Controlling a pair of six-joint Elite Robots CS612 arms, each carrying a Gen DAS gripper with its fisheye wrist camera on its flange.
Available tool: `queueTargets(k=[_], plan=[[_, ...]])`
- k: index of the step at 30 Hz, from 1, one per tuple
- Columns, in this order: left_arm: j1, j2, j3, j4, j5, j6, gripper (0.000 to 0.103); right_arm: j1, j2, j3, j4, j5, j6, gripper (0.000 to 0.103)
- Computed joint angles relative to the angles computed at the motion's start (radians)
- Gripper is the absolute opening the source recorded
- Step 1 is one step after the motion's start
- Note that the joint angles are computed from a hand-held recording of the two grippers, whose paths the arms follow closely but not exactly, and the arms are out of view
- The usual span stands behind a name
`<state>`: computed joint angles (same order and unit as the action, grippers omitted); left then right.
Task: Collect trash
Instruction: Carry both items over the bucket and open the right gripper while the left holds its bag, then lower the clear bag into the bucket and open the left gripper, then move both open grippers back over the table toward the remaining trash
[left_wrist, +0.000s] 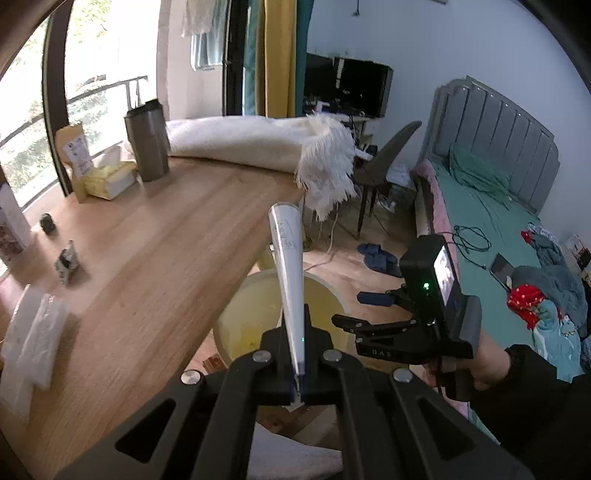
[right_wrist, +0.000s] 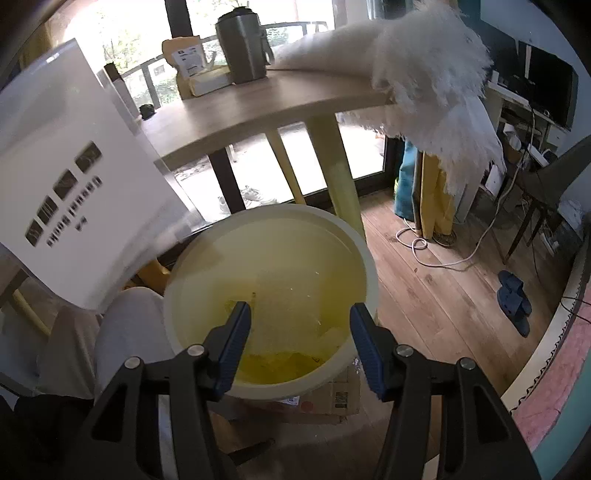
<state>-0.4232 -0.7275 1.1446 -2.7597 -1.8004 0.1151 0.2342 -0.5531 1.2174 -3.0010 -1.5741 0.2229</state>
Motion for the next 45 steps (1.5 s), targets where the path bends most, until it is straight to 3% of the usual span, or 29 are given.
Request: queueTargets(k=[7,20,22,23,24,26,34,45], plan=[[-0.005,0.055,-0.077,0.050,-0.022,0.040,0.001,-0.014,0.002,0.005,0.014,-0.027,0.037,0.053],[-0.012,0.208,-0.280,0.277,-0.066,0.062,0.001,-0.028,-0.010,0.031,0.039,-0.066,0.073,0.053],[-0.015,0.220,-0.305,0.326,-0.060,0.073,0.005,-0.026,-0.009,0.029,0.042,-0.067,0.077,0.053],[-0.018,0.224,-0.313,0.342,-0.046,0.080,0.016,-0.026,-0.009,0.028,0.046,-0.066,0.078,0.053],[-0.020,0.226,-0.315,0.340,-0.035,0.082,0.037,-0.026,-0.009,0.028,0.047,-0.066,0.076,0.053],[-0.018,0.227,-0.315,0.335,-0.044,0.066,0.055,-0.025,-0.008,0.023,0.051,-0.068,0.071,0.053],[-0.012,0.213,-0.297,0.306,-0.060,0.042,0.055,-0.023,-0.012,0.023,0.044,-0.080,0.068,0.053],[0.000,0.150,-0.199,0.214,-0.063,0.027,0.056,-0.004,-0.025,0.027,-0.017,-0.105,0.032,0.053]])
